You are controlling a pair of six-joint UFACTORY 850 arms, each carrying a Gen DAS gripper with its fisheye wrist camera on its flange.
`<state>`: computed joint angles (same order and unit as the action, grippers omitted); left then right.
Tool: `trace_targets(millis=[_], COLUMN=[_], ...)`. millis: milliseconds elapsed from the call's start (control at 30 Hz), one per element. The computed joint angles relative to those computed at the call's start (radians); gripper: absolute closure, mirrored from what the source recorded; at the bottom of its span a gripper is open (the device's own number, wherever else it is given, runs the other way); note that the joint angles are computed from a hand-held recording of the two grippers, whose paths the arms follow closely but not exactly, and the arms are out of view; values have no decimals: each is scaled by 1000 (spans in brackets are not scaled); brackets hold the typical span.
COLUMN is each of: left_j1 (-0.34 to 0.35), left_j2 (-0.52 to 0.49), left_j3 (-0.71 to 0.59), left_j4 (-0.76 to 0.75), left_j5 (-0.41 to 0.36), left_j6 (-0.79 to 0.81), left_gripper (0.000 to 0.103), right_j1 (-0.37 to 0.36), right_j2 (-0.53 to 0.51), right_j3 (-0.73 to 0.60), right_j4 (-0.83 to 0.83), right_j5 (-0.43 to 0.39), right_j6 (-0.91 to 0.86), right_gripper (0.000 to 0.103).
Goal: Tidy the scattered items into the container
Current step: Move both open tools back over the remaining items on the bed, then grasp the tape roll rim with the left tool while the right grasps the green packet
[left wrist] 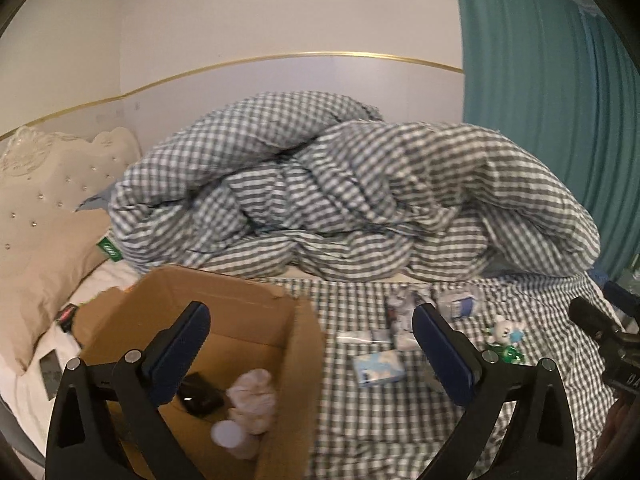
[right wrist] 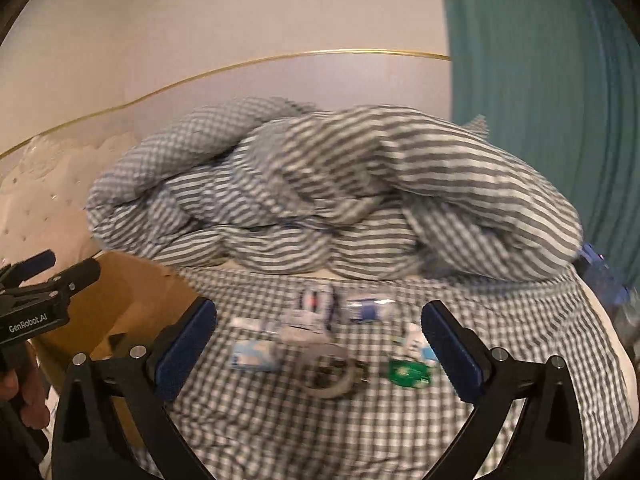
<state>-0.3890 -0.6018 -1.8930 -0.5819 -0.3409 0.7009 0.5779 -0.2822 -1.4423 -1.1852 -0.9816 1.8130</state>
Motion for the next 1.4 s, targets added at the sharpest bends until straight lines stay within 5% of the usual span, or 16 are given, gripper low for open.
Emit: trace_targets(millis=[433, 1300, 1400], left_j1=[-92, -204, -207], left_j2=[-104, -495, -522], left_j3=[-73, -478, -511], left_j4=[153, 403, 399], left_j5=[-59, -277, -286], left_j6=[-139, -365, -371], left_gripper=[0, 0, 6], right_j1=[-52, -226, -238], right_j2=[118, 75, 62], right_j3=[189, 332, 331], right_j4=[51, 141, 143], right_j5=[-12, 240, 265], right_j6=[42, 35, 31], right_gripper=[0, 0, 0])
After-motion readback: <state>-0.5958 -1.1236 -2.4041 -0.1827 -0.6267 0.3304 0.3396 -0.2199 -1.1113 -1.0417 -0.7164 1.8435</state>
